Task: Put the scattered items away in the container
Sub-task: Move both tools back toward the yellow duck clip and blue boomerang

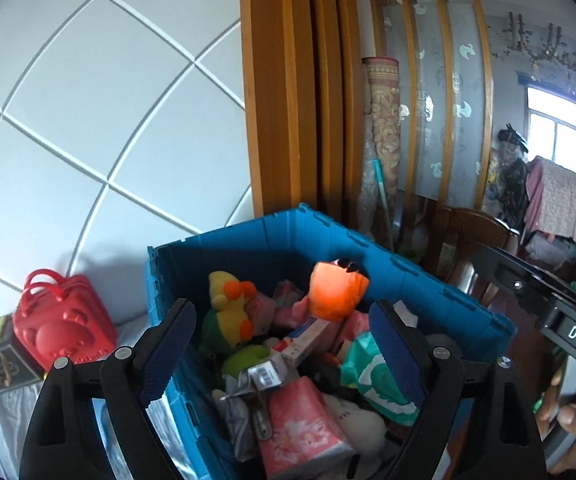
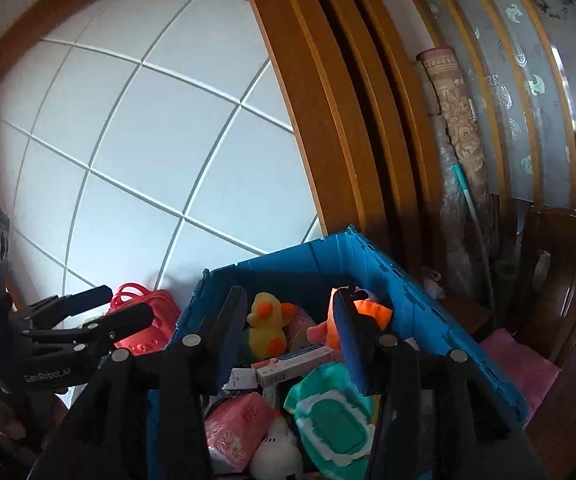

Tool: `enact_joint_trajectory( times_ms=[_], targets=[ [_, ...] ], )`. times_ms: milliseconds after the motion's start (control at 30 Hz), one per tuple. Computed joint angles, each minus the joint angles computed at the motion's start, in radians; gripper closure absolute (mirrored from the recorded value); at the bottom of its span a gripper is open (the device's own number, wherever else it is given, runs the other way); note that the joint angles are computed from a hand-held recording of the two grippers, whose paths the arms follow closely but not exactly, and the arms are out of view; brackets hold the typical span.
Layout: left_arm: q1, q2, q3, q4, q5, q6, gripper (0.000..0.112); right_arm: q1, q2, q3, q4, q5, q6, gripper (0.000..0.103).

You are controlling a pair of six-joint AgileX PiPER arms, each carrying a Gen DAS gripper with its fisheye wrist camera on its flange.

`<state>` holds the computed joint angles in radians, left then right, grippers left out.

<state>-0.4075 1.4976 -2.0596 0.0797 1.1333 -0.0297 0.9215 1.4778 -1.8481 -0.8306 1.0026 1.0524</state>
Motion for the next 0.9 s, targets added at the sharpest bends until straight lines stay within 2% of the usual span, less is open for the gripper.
enact_joint_trajectory(
  times_ms=[133, 267, 567, 600, 667, 767, 900],
  targets=[
    [0.002, -0.092, 0.156, 0.041, -0.069, -0.033, 0.023, 0.087, -0.023, 0.057, -0.106, 0.021, 0.084, 0.058],
    [-0.027, -0.172, 0.294, 0.160, -0.130, -0.101, 0.023, 0.146, -0.012, 0.082, -0.157, 0.052, 0.120, 0.058],
    [-0.035, -0.333, 0.495, 0.365, -0.182, -0.294, 0.023, 0.243, 0.021, 0.091, -0.228, 0.093, 0.156, 0.057],
    [-0.031, -0.351, 0.513, 0.388, -0.184, -0.318, 0.023, 0.256, 0.024, 0.089, -0.238, 0.099, 0.158, 0.055],
    [-0.023, -0.386, 0.551, 0.431, -0.186, -0.360, 0.023, 0.283, 0.033, 0.086, -0.266, 0.109, 0.166, 0.039],
    [0.006, -0.438, 0.606, 0.454, -0.186, -0.379, 0.023, 0.320, 0.053, 0.072, -0.305, 0.120, 0.169, 0.037],
    [0.099, -0.523, 0.701, 0.391, -0.207, -0.328, 0.023, 0.353, 0.084, 0.048, -0.309, 0.099, 0.171, 0.037]
  ],
)
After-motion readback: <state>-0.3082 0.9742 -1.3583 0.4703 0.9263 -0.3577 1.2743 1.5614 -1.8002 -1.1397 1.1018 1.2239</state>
